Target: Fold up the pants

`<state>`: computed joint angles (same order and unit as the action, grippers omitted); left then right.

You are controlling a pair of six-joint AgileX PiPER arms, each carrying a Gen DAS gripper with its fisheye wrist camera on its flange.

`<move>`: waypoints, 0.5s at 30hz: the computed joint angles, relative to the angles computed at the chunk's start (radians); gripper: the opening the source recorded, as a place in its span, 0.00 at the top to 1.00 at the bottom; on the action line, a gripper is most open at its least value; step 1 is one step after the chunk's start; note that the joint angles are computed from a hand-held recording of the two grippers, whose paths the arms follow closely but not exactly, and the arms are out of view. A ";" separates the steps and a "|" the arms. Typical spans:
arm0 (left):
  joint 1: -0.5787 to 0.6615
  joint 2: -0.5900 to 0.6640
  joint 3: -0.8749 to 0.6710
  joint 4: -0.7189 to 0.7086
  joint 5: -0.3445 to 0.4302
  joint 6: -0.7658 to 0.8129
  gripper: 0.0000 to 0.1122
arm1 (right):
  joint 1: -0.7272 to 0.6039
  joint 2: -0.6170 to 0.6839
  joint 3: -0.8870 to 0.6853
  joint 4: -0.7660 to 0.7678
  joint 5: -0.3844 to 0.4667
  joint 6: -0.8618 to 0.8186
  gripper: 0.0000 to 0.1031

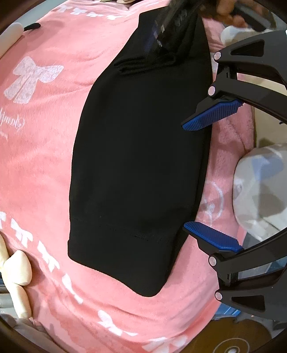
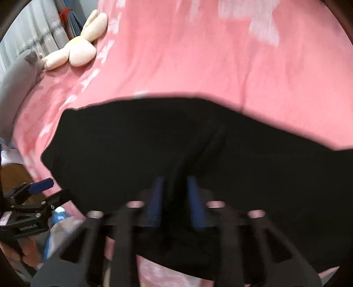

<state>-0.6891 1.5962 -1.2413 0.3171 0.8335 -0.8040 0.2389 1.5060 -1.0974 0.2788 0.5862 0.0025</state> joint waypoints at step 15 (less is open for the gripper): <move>0.023 -0.036 0.053 -0.017 -0.026 0.020 0.27 | 0.106 -0.152 0.095 -0.182 -0.028 0.178 0.46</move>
